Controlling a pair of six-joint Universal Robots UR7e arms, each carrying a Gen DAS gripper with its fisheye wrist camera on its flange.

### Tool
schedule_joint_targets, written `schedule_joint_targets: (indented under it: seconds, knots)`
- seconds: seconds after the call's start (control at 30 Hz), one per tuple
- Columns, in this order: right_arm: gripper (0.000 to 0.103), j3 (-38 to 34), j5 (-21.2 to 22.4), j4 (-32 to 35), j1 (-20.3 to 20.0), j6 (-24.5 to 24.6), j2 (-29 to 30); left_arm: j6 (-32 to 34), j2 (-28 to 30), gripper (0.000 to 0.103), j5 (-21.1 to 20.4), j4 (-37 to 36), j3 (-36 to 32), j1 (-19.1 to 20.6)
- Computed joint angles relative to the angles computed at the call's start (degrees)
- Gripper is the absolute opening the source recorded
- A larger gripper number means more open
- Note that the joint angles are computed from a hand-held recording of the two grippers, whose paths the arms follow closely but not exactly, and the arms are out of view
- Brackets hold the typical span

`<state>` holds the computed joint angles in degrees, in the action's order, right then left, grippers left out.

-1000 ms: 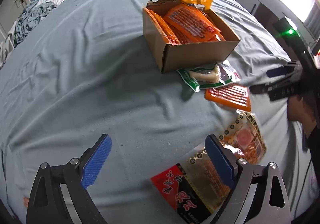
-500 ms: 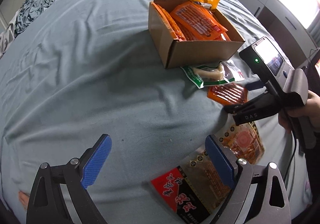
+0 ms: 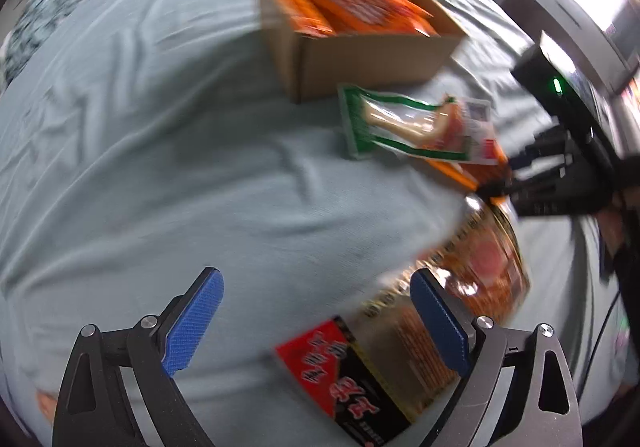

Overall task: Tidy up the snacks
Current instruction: 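Grasp red-black bag with left tool while right tool grasps an orange packet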

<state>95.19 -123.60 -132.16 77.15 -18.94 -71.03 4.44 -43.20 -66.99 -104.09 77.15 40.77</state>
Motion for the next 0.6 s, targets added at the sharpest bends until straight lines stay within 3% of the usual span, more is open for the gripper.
schedule_joint_targets:
  seconds: [0.13,0.27,0.37,0.5,0.6]
  knots:
    - [0.005,1.4,4.6,1.9,-1.4,-1.8,-3.4,9.7,-0.8,0.096,-4.2,1.9,2.4,-1.4]
    - [0.005,3.2,5.8,1.2,-2.5,-3.4,-6.4,16.5,-1.2,0.096,-5.9,4.5,5.3,-3.2]
    - [0.004,4.9,8.5,0.4,-3.8,-3.7,-9.8,18.7,-1.3,0.096,-4.7,5.6,7.3,-4.4]
    - [0.004,6.9,17.9,-0.1,-7.0,-2.3,-16.0,20.1,-1.2,0.103,-1.6,5.3,10.0,-5.6]
    - [0.004,8.5,22.3,-0.1,-9.0,-1.1,-19.9,20.1,-1.2,0.103,-1.1,4.8,11.1,-5.8]
